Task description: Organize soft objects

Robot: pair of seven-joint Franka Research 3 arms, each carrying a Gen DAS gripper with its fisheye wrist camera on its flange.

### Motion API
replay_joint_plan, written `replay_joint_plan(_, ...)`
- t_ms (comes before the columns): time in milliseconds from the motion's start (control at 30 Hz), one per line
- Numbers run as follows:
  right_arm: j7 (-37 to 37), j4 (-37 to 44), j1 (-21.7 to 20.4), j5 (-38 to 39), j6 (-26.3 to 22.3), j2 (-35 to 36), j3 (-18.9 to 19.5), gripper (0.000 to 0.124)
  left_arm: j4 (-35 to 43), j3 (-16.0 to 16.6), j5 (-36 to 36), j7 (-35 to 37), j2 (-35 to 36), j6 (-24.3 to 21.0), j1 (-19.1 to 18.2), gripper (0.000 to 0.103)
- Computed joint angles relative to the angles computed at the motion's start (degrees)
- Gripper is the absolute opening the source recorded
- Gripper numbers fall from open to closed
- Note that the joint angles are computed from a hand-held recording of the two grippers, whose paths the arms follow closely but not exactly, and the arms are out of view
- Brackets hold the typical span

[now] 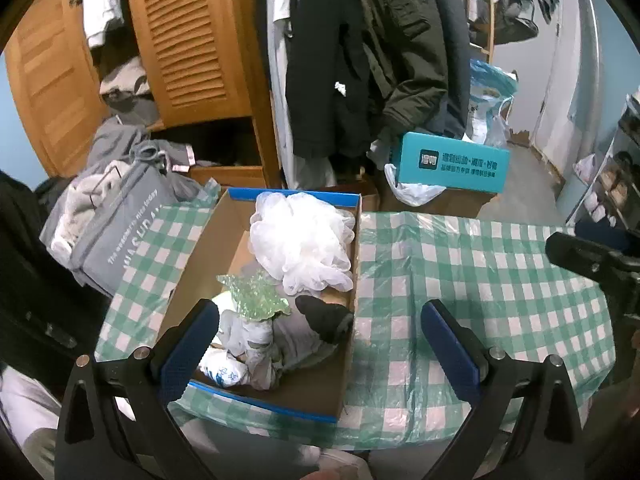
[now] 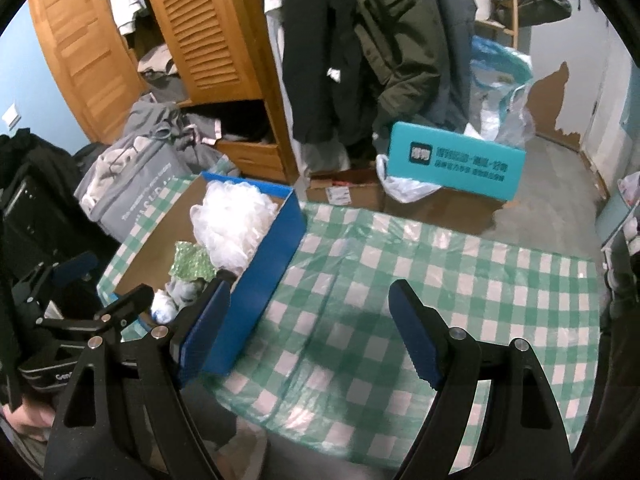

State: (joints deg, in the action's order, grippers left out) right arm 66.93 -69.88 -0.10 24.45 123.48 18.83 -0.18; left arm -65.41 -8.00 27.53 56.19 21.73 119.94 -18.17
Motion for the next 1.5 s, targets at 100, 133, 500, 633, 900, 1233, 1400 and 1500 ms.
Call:
replay_joint_plan(100, -0.51, -1.73, -0.39, 0.22, 1.06, -0.97, -0.26, 0.081, 1.63, 0.08, 1.55, 1.12, 0.97, -0.85, -1.03, 0.102)
replay_joint_plan(133, -0.5, -2.18, -0.47, 0.25, 1.18, -1.23, -0.35, 0.081, 2.09, 0.06, 1.73, 1.51, 1.23, -1.02, -1.3, 0.102)
replay_joint_plan(500, -1.5, -5.11, -2.16, 2.21, 2.58, -2.87, -1.06, 0.081, 8.01, 0.12, 0.6, 4.1, 4.46, -3.0, -3.29, 0.102)
replay_joint_plan(633, -1.29, -5.34, -2.41, 2.23, 2.95, -2.75, -1.3, 0.081, 10.32, 0.48, 0.59, 5.0, 5.85, -4.11, -4.24, 0.102)
replay_joint_plan(900, -1.13, -5.18, -2.96, 2.34, 2.46, -2.23, -1.4, 0.081, 14.73, 1.25, -0.03, 6.34, 8.61, -6.24, -5.6, 0.102)
replay_joint_plan(1233, -1.24, -5.68, -3.56, 1.98, 2.93, -2.13, -1.66, 0.081, 17.9, 1.89, -0.59, 7.06, 10.7, -8.15, -6.57, 0.102)
replay_joint_plan(1400, -1.04, -5.53, -3.88, 2.08, 2.49, -1.92, -1.74, 0.081, 18.0, 1.98, -0.83, 7.42, 10.85, -8.05, -6.73, 0.102)
replay_joint_plan(1500, -1.19, -5.6, -3.98, 2.17, 2.49, -1.93, -1.7, 0.081, 18.67, 2.08, -0.86, 7.52, 11.26, -8.45, -6.93, 0.102)
